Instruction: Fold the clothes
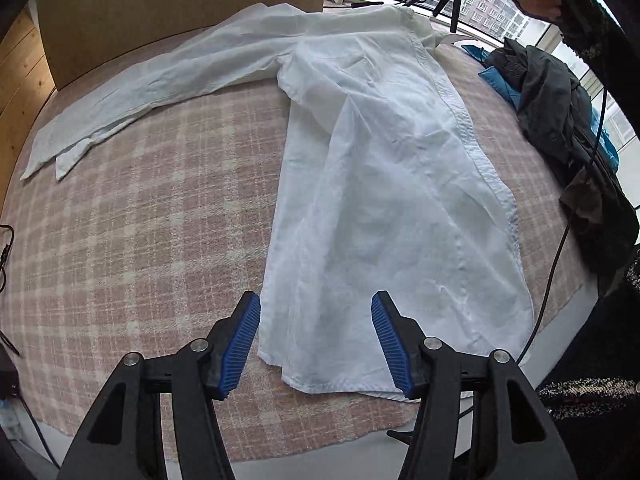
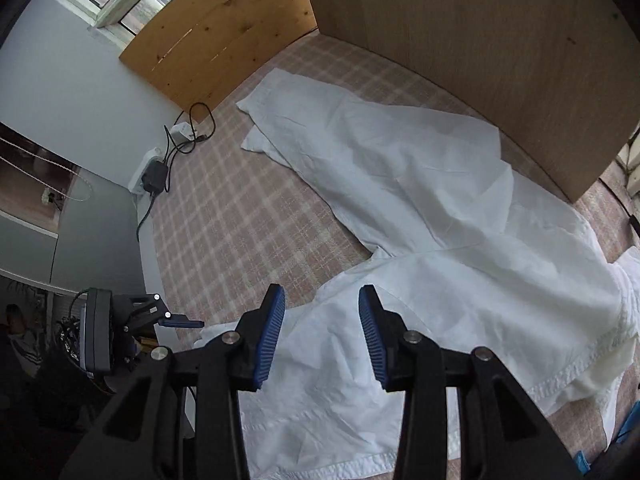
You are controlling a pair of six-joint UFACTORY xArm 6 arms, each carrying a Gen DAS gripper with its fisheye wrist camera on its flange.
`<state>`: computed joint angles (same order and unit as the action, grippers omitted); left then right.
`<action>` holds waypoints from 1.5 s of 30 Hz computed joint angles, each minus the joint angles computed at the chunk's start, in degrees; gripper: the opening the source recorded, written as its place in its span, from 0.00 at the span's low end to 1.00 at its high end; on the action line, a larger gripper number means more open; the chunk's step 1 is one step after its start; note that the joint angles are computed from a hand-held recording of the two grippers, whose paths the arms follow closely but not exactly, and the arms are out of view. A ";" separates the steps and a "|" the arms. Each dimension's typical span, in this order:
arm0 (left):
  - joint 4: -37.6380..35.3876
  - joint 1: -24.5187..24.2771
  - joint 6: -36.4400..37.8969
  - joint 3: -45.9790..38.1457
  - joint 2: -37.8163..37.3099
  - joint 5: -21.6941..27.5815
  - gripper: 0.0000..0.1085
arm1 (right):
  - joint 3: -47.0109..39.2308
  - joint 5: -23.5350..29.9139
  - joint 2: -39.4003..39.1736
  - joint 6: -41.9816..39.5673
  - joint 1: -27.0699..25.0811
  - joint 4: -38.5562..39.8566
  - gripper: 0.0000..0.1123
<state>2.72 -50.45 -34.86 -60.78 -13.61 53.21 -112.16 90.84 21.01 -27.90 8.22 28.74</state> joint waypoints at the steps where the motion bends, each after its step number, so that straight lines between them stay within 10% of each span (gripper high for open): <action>1: -1.19 0.24 1.17 0.51 0.00 -1.24 0.51 | -3.79 1.87 3.72 2.78 1.18 -1.09 0.34; 13: -11.01 1.65 14.97 0.58 3.31 -3.86 0.18 | -18.10 10.03 17.70 13.46 11.19 -22.66 0.34; 15: -11.87 1.78 15.81 1.46 2.57 -4.70 0.08 | -13.69 6.58 15.32 12.50 12.13 -25.58 0.24; 16: -12.28 1.76 16.09 1.94 2.06 -5.14 0.05 | -9.77 3.25 13.08 11.99 12.55 -27.20 0.01; 19: -13.01 1.49 16.59 3.22 0.56 -6.27 0.03 | -4.52 -1.18 9.70 11.08 11.22 -25.99 0.01; 29: -10.58 1.63 10.07 6.39 -4.01 -4.85 0.07 | 13.20 -14.45 -4.20 4.51 2.62 -10.15 0.02; 39: -2.48 3.53 4.10 1.70 -8.88 3.90 0.20 | 35.09 -9.68 -25.36 -1.81 -7.80 -1.13 0.03; 45: 3.96 10.83 18.41 -11.05 0.41 8.55 0.42 | 40.89 -8.72 -35.97 0.01 -8.74 0.97 0.17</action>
<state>6.68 -39.61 -16.46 -71.83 -13.20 61.76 -71.27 82.13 -14.96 -27.89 -0.52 29.71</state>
